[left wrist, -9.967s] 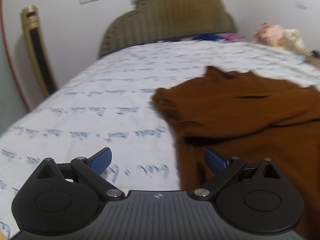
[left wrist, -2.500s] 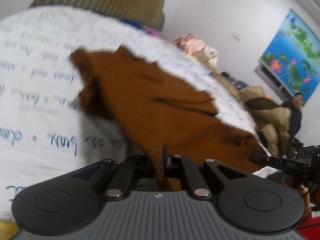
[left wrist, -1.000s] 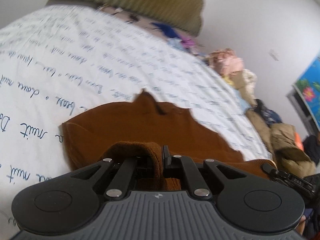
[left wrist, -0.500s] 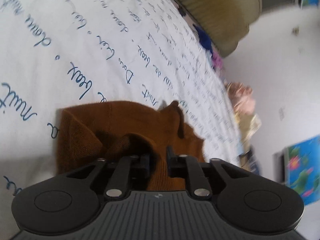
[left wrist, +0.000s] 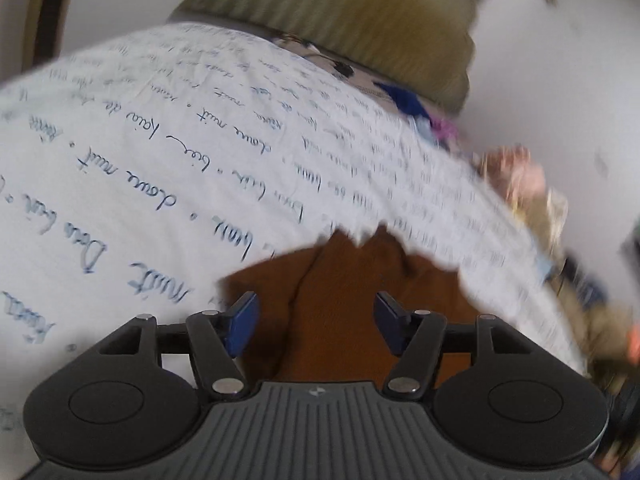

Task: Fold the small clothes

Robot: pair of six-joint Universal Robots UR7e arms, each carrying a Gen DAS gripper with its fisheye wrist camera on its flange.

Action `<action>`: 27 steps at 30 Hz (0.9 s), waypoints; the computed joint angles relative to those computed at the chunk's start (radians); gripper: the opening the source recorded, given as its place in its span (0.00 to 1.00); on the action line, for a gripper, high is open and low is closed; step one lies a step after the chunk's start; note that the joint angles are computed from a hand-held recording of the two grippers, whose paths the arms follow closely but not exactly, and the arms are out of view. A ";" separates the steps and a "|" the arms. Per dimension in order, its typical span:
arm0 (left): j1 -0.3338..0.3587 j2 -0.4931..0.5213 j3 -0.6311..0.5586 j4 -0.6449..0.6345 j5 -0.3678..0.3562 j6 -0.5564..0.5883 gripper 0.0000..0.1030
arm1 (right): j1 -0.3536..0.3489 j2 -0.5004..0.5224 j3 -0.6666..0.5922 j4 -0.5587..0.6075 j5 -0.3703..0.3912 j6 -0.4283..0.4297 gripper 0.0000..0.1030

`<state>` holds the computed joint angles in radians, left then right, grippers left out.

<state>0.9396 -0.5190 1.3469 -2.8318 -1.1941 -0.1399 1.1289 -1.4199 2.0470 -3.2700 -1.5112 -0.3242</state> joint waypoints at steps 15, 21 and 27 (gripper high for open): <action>0.015 -0.092 0.201 -0.028 -0.125 0.084 0.06 | -0.091 -0.115 0.231 -0.193 0.033 -0.002 0.50; 0.005 -0.137 0.277 -0.080 -0.090 0.089 0.04 | -0.097 -0.151 0.275 -0.209 0.048 -0.049 0.15; 0.031 -0.157 0.322 -0.097 -0.064 0.117 0.05 | -0.058 -0.142 0.284 -0.256 -0.110 -0.116 0.18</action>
<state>0.9709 -0.6757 1.6685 -2.9285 -1.2578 -0.0226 1.0705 -1.5617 2.3310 -3.5258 -1.6215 -0.4404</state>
